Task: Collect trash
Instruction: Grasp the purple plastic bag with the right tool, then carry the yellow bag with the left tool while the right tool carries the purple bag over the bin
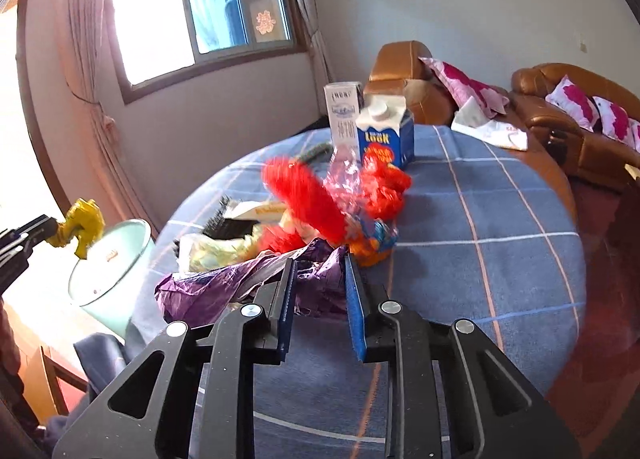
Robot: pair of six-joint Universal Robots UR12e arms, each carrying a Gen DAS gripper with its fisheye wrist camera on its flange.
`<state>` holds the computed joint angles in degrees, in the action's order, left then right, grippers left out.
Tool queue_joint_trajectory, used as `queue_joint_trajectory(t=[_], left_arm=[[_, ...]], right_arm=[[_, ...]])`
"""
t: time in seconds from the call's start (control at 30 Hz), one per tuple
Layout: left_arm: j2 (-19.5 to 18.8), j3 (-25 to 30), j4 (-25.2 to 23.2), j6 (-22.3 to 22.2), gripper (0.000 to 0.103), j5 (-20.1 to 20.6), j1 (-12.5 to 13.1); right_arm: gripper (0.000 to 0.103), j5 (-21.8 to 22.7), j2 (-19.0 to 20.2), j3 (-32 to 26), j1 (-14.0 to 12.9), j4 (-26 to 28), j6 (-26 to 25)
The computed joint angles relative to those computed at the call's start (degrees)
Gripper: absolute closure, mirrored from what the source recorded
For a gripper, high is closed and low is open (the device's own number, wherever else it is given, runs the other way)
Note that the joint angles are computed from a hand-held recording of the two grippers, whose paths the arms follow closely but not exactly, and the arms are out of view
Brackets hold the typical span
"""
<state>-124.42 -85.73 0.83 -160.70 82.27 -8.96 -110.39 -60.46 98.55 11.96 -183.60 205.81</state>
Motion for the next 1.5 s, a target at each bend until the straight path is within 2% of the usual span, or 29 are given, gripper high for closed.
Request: queue_joint_trajectory(t=[0.13, 0.43, 1.07, 1.5], left_arm=[[-0.3, 0.6, 0.7, -0.3, 0.081, 2.5, 0.2], [-1.2, 2.2, -1.2, -1.5, 0.081, 6.9, 1.0], [-4.5, 7.0, -4.6, -3.4, 0.081, 16.4, 2.4], [-6.6, 9.5, -6.2, -2.0, 0.081, 22.8, 2.9]], right_arm=[[0.079, -1.9, 0.3, -1.2, 0.8, -2.1, -1.3], [0.079, -0.7, 2.4, -6.8, 1.7, -2.3, -4.9], [0.079, 4.5, 9.9, -19.9, 2.2, 3.2, -9.7], [0.079, 7.0, 14.9, -28.8, 3.2, 8.1, -13.7]])
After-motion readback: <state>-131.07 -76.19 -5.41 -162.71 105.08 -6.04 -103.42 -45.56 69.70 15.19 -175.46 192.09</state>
